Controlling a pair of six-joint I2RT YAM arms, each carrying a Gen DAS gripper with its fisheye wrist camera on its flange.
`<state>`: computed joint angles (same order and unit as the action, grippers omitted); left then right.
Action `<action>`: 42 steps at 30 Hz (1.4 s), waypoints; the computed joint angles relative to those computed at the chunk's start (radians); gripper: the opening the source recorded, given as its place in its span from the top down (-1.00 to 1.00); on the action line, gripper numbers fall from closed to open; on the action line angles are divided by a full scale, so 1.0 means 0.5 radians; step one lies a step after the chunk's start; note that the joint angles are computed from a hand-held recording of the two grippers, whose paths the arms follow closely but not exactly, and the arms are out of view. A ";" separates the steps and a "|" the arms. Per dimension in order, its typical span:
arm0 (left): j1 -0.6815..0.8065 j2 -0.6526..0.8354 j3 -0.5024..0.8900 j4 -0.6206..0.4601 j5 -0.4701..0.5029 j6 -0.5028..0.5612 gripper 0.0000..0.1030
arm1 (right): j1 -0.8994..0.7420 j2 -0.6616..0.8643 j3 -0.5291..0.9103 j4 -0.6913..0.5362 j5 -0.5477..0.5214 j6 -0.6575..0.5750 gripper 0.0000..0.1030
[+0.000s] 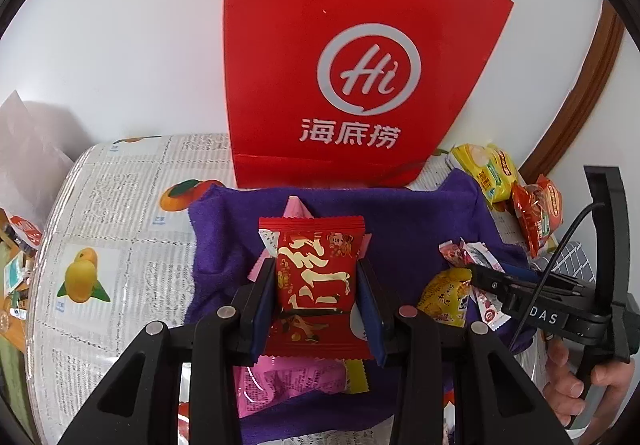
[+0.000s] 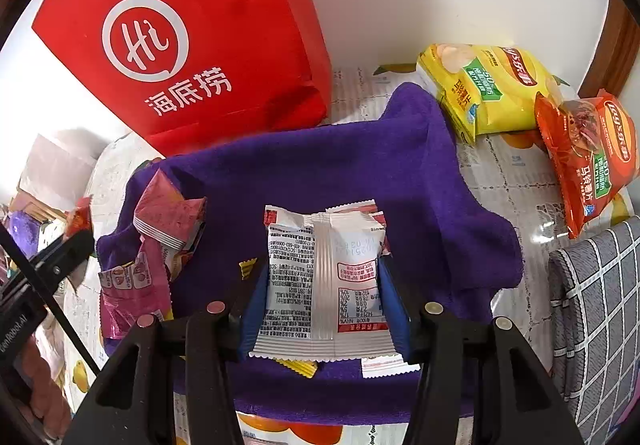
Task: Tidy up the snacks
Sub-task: 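Lower the white sachet onto the towel with the right tool while the left tool releases the red packet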
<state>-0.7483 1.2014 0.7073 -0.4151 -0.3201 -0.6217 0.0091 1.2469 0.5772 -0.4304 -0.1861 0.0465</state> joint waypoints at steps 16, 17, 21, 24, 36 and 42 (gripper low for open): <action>-0.067 0.248 0.045 0.120 0.116 0.022 0.28 | -0.022 -0.253 0.004 -0.109 -0.051 -0.028 -0.14; -0.076 0.256 0.044 0.126 0.107 0.022 0.27 | -0.019 -0.264 0.005 -0.113 -0.046 -0.028 -0.14; -0.103 0.278 0.052 0.131 0.066 0.039 0.27 | -0.013 -0.296 0.010 -0.132 -0.045 -0.029 -0.14; -0.109 0.298 0.058 0.143 0.047 0.044 0.27 | 0.001 -0.310 0.006 -0.138 -0.043 -0.018 -0.14; -0.077 0.229 0.030 0.185 0.016 0.060 -0.11 | 0.083 -0.360 0.008 -0.170 0.001 0.026 -0.14; -0.077 0.128 0.039 0.108 0.012 0.050 -0.11 | 0.189 -0.580 0.011 -0.281 0.085 0.075 -0.14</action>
